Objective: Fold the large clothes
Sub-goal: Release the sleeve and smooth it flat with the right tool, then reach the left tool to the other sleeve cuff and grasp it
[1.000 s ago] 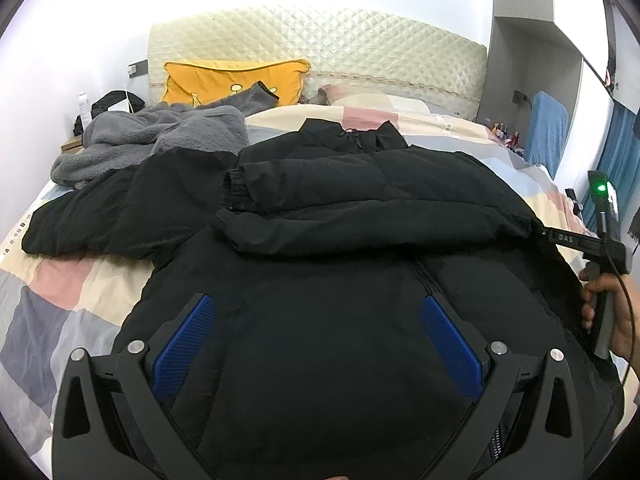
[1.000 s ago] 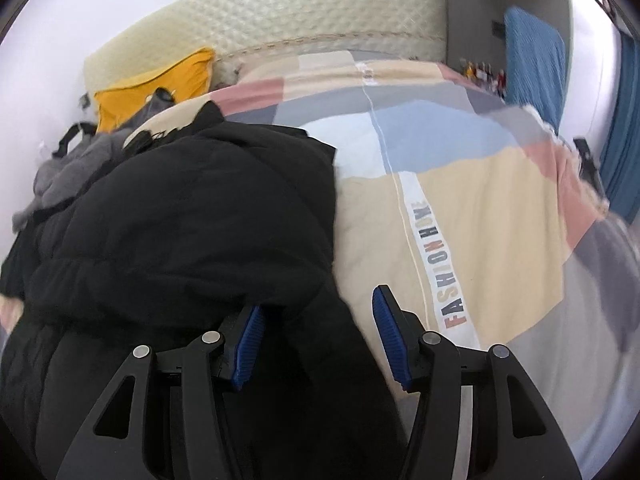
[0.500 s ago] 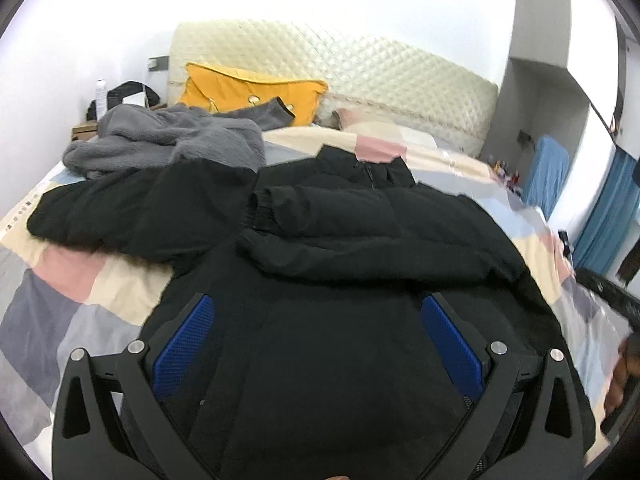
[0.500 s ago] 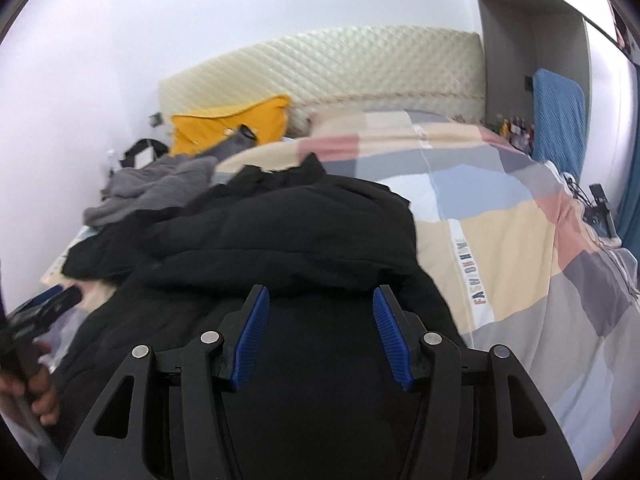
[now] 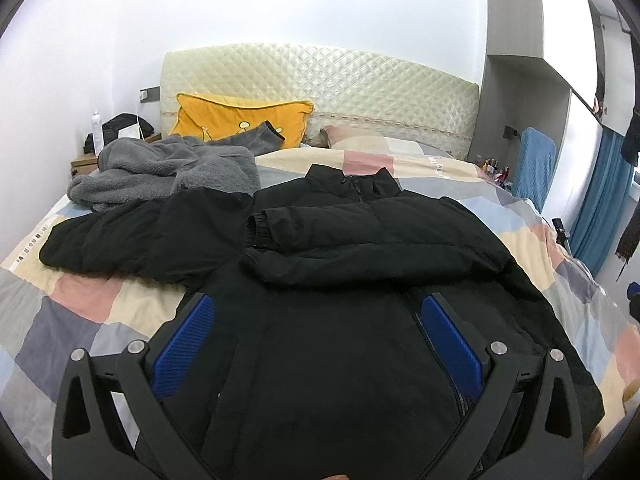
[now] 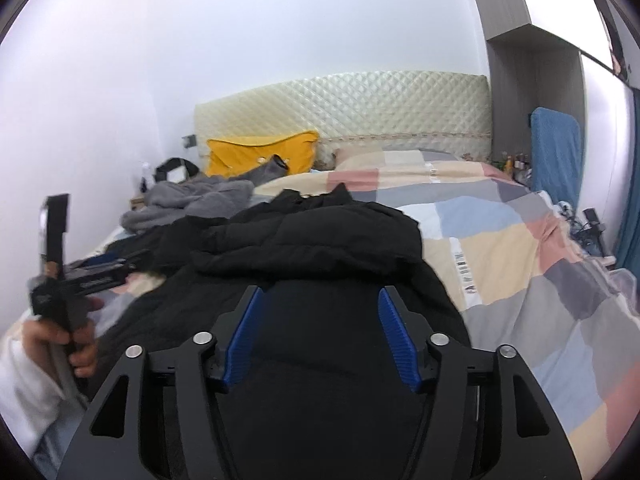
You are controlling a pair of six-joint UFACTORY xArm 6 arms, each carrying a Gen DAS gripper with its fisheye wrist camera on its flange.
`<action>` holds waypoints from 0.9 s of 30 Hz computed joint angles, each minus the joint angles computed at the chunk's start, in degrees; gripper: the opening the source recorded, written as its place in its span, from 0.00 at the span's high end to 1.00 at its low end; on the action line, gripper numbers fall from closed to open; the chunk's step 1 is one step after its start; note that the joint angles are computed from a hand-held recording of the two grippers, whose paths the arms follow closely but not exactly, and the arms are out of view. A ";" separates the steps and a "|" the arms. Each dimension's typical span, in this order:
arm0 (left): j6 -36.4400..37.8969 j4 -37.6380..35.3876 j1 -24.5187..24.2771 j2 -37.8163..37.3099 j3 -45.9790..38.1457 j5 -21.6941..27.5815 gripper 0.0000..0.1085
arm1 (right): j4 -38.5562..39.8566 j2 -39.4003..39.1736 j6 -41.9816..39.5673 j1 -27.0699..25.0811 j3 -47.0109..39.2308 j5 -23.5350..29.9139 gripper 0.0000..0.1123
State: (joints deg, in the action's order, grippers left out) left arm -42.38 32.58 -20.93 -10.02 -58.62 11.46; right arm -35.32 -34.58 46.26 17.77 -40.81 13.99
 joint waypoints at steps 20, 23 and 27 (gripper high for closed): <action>8.53 -10.71 2.78 -2.08 -4.19 9.56 0.05 | -1.39 -0.59 0.94 -1.77 2.14 -4.47 0.36; 11.87 -11.97 4.50 -1.39 -7.78 12.28 0.05 | -0.89 -0.39 0.21 -1.68 2.09 -4.52 0.35; 15.97 -14.20 8.51 0.27 -14.18 16.04 0.05 | 0.73 -0.24 -1.31 -1.12 2.11 -4.66 0.33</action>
State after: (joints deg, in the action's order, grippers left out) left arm -26.41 18.39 -12.42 -9.74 -72.81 27.50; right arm -34.58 -34.82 44.94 16.65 -38.70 9.34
